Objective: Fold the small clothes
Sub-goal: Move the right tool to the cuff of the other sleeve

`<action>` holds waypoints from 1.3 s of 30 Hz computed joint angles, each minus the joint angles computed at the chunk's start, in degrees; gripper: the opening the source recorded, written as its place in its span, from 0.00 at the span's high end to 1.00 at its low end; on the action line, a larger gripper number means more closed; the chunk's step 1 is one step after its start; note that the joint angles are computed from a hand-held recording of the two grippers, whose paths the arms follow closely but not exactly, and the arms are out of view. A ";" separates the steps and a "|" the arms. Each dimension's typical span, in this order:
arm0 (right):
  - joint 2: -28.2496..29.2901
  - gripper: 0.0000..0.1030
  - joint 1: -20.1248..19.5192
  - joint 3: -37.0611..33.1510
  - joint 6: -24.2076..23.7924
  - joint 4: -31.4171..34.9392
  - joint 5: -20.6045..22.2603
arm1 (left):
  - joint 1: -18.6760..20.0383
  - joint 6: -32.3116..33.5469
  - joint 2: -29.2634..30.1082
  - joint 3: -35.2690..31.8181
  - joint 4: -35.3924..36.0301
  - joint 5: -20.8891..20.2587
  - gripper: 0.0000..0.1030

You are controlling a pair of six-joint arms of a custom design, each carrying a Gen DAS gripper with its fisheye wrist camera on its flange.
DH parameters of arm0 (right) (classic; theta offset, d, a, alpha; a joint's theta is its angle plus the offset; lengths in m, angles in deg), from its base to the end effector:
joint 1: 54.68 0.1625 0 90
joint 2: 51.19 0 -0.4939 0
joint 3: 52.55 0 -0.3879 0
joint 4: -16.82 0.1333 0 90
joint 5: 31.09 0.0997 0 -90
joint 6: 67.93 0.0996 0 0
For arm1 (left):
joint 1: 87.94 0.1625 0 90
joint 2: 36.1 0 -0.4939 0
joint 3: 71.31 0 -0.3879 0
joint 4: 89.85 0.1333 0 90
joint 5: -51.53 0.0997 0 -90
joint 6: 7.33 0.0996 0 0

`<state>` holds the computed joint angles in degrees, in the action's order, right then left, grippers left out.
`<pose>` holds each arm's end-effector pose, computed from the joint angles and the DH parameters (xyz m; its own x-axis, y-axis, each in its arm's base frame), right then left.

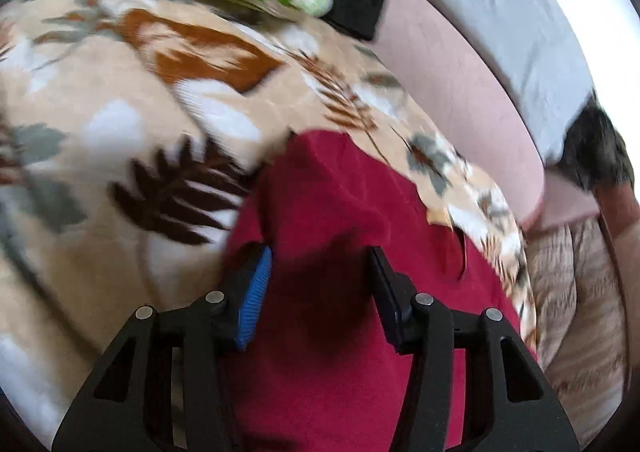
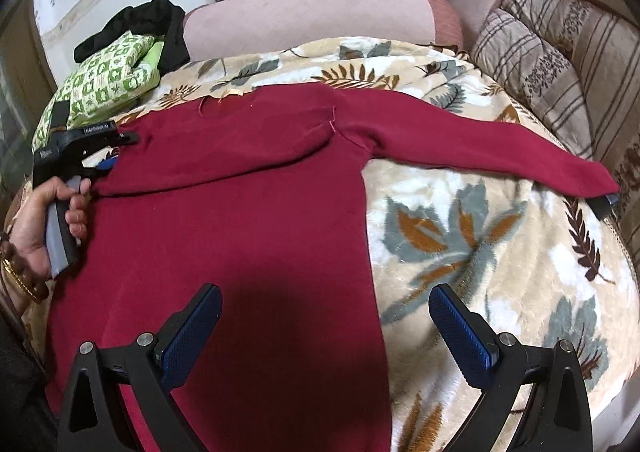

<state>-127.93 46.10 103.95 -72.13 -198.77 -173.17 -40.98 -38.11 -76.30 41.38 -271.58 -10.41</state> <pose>0.1091 -0.2802 0.2904 -0.6981 0.3896 0.6007 -0.1819 0.7149 -0.6751 -0.2895 -0.5739 0.0612 -0.9748 0.0670 -0.2129 0.1694 0.8431 -0.5104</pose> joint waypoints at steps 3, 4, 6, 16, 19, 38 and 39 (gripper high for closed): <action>0.90 0.00 0.30 -0.15 -0.84 -2.61 0.14 | -0.37 -2.70 -1.60 2.24 -4.13 -0.85 0.52; 1.14 0.00 0.44 -0.20 -1.15 -3.47 0.23 | -0.55 -2.55 -1.94 2.88 -6.15 -0.95 0.52; 1.87 0.01 0.80 -0.37 -1.99 -5.39 0.24 | -0.39 -0.54 -2.26 3.24 -9.90 -1.67 0.52; 0.93 0.00 -1.28 -2.64 -7.50 -7.78 2.00 | -1.10 3.54 0.84 -2.80 5.51 -1.22 0.38; 1.68 0.00 -3.37 -6.70 -17.24 -12.30 5.95 | -2.31 4.51 -0.32 -0.32 1.46 -3.96 0.38; 0.98 0.10 -15.36 -15.32 -17.87 11.12 23.36 | -2.80 -0.74 -2.76 5.53 -2.21 -11.34 0.36; -1.05 0.14 -15.27 -13.90 -17.74 8.55 23.85 | -3.90 -0.14 -3.44 6.50 -2.42 -11.17 0.36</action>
